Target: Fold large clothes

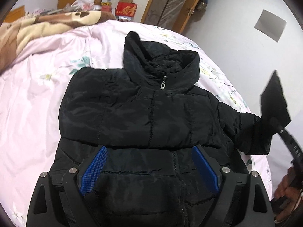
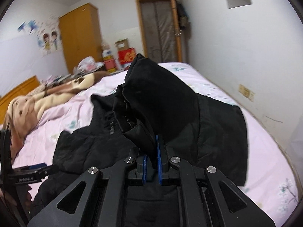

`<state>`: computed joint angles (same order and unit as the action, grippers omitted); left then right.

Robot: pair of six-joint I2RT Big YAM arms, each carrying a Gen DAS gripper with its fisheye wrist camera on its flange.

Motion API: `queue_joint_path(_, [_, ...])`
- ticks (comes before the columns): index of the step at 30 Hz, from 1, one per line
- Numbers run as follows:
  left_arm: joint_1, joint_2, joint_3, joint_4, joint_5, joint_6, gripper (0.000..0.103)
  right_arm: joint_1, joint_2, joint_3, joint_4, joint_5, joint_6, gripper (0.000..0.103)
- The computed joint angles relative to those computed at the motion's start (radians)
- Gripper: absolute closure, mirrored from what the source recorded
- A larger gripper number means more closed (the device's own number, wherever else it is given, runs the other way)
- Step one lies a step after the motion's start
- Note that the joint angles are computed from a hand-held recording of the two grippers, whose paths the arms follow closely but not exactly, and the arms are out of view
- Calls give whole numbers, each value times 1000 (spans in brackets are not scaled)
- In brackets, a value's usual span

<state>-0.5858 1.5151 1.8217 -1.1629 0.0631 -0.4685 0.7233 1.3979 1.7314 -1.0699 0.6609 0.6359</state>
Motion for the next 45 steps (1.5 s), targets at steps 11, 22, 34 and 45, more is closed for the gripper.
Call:
queue_joint_path(11, [40, 61, 26, 11, 116, -3, 12, 30, 143, 48, -11, -93, -44, 95])
queue_joint_path(22, [33, 244, 226, -31, 319, -23, 12, 28, 188, 70, -100, -93, -28, 61])
queue_joint_path(34, [-52, 503, 579, -220, 332, -11, 12, 32, 138, 84, -354, 184, 5, 38])
queue_joint_path(45, [-96, 616, 763, -325, 237, -51, 22, 20, 71, 95, -437, 321, 61, 38])
